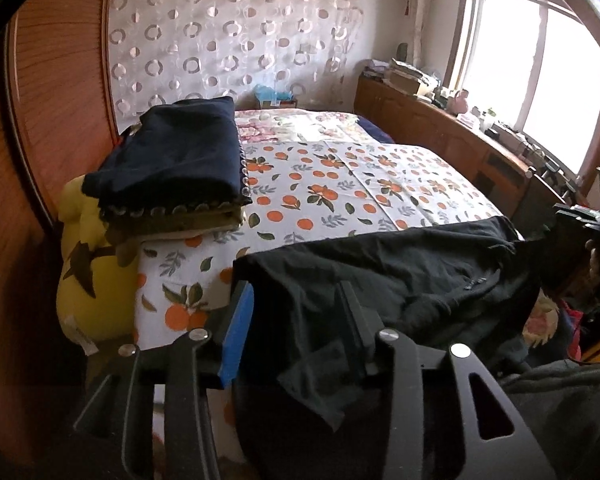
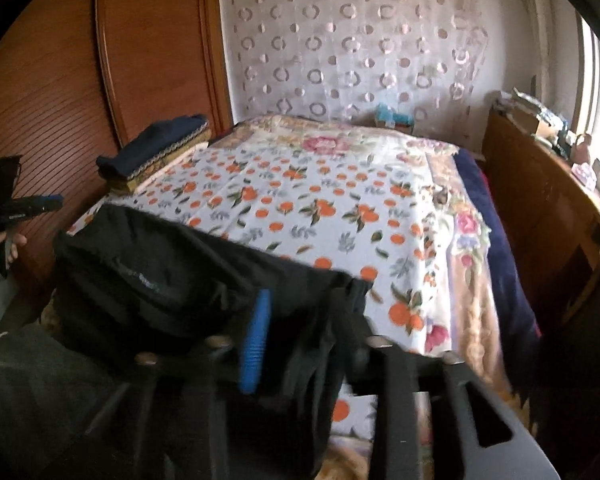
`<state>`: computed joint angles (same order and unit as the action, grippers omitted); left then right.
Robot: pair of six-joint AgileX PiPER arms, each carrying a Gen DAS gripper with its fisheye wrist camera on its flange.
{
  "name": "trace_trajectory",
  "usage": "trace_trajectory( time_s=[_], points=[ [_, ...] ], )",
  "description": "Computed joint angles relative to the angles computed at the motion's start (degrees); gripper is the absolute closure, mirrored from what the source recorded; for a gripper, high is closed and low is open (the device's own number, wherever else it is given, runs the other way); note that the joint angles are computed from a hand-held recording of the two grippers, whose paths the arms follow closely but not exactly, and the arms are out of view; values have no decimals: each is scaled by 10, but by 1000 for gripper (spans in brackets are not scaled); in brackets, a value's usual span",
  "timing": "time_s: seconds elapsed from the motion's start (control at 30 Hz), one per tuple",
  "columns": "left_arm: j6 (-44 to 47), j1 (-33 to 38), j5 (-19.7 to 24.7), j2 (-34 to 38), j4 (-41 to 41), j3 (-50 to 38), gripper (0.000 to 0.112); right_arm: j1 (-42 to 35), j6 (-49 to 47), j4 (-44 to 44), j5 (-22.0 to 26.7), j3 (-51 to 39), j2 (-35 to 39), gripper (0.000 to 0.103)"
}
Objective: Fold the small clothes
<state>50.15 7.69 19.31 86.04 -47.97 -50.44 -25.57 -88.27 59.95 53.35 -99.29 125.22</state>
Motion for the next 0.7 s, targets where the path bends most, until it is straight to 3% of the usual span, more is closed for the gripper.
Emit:
trace_trajectory(
  time_s=[0.2, 0.3, 0.4, 0.57, 0.63, 0.7],
  points=[
    [-87, -8, 4, 90, 97, -87, 63, 27, 54, -35, -43, -76, 40, 55],
    [-158, -13, 9, 135, 173, -130, 62, 53, 123, -85, -46, -150, 97, 55],
    [-162, -9, 28, 175, 179, -163, 62, 75, 183, -133, -46, -206, 150, 55],
    [-212, -8, 47, 225, 223, -202, 62, 99, 312, -221, 17, -401, 266, 55],
    [-225, -7, 55, 238, 229, -210, 62, 106, 333, -244, 15, -431, 286, 55],
    [-231, -7, 59, 245, 235, -214, 62, 111, 370, -269, 44, -507, 327, 55]
  ],
)
